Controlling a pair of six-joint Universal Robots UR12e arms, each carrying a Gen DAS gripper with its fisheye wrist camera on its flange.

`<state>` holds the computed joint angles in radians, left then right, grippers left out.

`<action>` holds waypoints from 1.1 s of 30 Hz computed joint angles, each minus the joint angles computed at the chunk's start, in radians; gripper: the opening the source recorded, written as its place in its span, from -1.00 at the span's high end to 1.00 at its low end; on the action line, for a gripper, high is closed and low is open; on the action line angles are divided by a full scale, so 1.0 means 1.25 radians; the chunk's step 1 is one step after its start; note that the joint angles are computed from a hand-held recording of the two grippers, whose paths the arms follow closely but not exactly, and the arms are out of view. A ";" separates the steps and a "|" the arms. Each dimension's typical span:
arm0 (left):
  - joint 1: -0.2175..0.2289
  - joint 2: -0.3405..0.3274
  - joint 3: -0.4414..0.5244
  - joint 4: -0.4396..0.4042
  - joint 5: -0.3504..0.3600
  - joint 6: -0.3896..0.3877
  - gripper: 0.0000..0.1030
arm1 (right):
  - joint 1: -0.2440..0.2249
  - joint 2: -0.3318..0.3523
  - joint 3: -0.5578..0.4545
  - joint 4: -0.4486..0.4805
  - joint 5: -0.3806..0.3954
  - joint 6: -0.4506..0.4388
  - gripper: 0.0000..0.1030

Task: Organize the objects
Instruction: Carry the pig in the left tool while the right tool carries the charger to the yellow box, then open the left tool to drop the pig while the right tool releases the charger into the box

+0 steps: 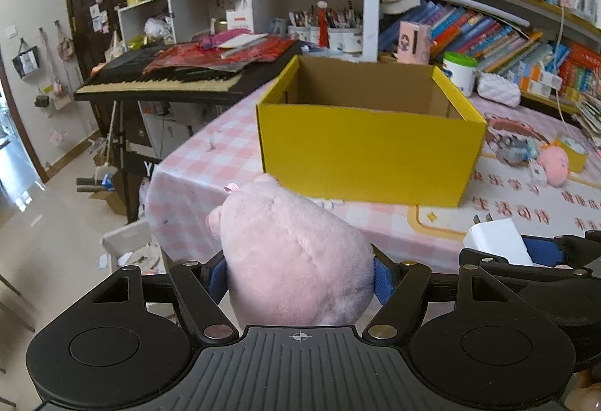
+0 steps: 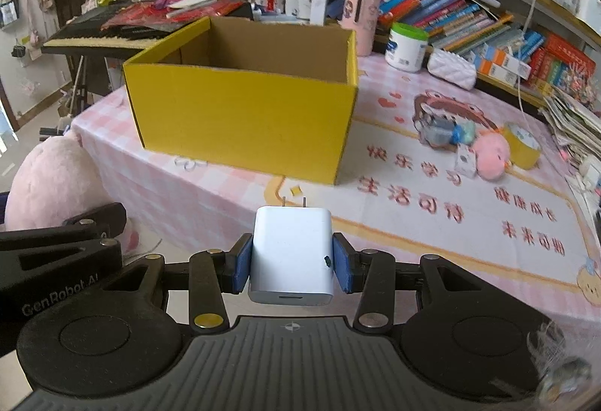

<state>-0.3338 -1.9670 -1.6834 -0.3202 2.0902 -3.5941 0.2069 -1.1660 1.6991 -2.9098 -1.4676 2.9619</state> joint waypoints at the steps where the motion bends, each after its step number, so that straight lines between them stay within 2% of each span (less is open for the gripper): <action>1: 0.001 -0.003 0.004 0.003 0.005 -0.002 -0.39 | 0.000 0.005 -0.008 -0.003 0.008 -0.002 0.19; 7: 0.010 -0.029 0.041 0.039 0.043 -0.012 -0.39 | -0.003 0.039 -0.059 -0.030 0.050 -0.020 0.19; 12: 0.017 -0.064 0.091 0.094 0.073 0.013 -0.39 | -0.010 0.076 -0.115 -0.088 0.088 -0.011 0.19; 16: 0.024 -0.094 0.139 0.108 0.081 0.037 -0.39 | -0.017 0.113 -0.171 -0.133 0.113 -0.002 0.19; 19: 0.028 -0.114 0.174 0.097 0.086 0.043 -0.39 | -0.020 0.142 -0.213 -0.143 0.125 -0.004 0.19; 23: 0.035 -0.138 0.214 0.073 0.090 0.053 -0.39 | -0.018 0.177 -0.268 -0.114 0.119 -0.015 0.19; 33: 0.048 -0.175 0.281 -0.015 0.095 0.051 -0.40 | -0.012 0.253 -0.372 -0.033 0.131 -0.127 0.19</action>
